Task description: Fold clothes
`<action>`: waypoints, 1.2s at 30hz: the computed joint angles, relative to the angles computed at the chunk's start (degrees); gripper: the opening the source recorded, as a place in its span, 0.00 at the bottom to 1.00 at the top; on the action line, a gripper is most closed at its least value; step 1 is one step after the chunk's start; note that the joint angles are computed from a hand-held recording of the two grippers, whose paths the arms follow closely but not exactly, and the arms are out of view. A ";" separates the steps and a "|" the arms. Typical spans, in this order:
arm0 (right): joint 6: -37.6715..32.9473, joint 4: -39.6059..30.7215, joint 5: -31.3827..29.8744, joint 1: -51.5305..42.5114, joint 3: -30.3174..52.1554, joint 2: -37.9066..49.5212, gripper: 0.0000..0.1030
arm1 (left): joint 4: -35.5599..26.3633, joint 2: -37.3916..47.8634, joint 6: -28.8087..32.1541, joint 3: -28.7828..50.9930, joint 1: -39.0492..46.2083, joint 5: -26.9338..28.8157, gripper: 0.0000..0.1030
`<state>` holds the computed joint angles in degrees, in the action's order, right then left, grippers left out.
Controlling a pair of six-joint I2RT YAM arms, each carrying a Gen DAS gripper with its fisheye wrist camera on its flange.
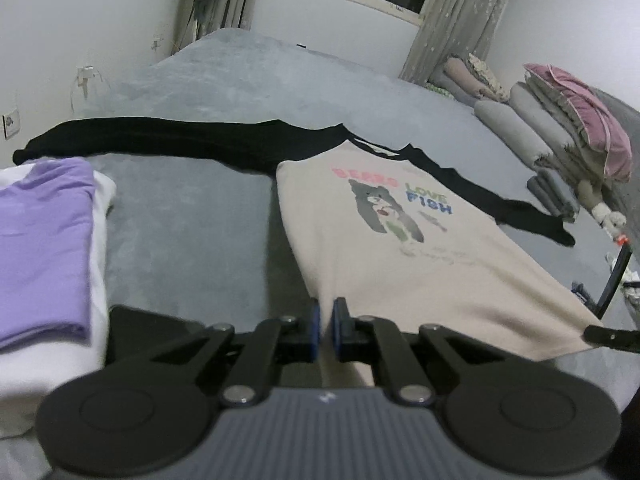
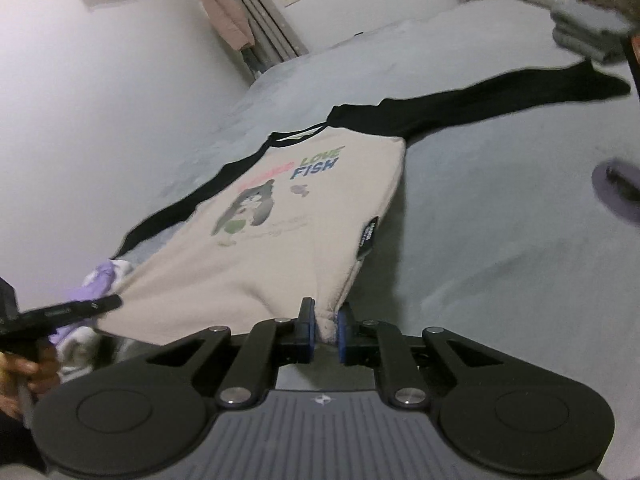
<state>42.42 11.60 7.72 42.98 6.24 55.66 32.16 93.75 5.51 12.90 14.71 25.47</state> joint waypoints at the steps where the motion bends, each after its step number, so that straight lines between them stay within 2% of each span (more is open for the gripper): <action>1: 0.45 0.01 -0.16 0.14 -0.49 -0.87 0.11 | -0.95 -0.50 0.32 0.24 0.55 0.31 0.05; 4: 0.21 -1.65 -0.46 -0.68 -0.97 -4.11 0.11 | -0.62 0.03 -0.11 1.21 -0.03 -2.49 0.05; 7: -1.97 0.28 -3.39 -3.61 0.38 2.24 0.11 | -0.67 4.92 0.45 3.83 -2.96 -6.71 0.06; 10: -5.38 -0.45 0.46 -1.37 5.52 15.72 0.14 | -2.20 9.94 0.90 6.36 -4.54 -8.13 0.10; 12: -6.42 1.26 -0.69 -2.55 5.95 19.10 0.16 | -1.68 9.85 -0.06 6.10 -3.97 -8.41 0.22; 15: -9.18 -0.28 -1.03 -5.15 5.86 16.68 0.23 | -1.97 6.70 -0.29 5.72 -3.26 -8.93 0.33; 20: -15.80 -5.05 0.98 -8.42 10.12 14.64 0.33 | -4.24 4.86 -2.97 9.94 -6.50 -11.61 0.41; 23: -19.90 -3.08 -2.54 -10.87 16.26 21.25 0.43 | -4.62 9.20 -5.78 15.25 -10.02 -14.04 0.47; 28: -24.52 -3.11 -0.48 -10.99 31.02 39.18 0.45 | -3.53 21.40 -8.42 25.42 -14.41 -20.75 0.47; 31: -25.58 -1.99 -1.88 -12.09 36.90 49.91 0.47 | -3.18 29.61 -8.07 30.95 -15.40 -24.48 0.47; 33: -28.34 1.60 -0.11 -11.16 35.67 51.47 0.48 | 0.57 32.90 -7.33 31.26 -14.64 -23.76 0.49; 34: -29.90 0.91 0.31 -10.89 35.63 50.91 0.48 | 1.41 33.14 -6.80 31.03 -14.68 -23.82 0.49; 36: -30.73 0.39 -0.21 -11.53 35.90 50.21 0.48 | -0.35 32.12 -7.89 31.70 -14.64 -23.27 0.49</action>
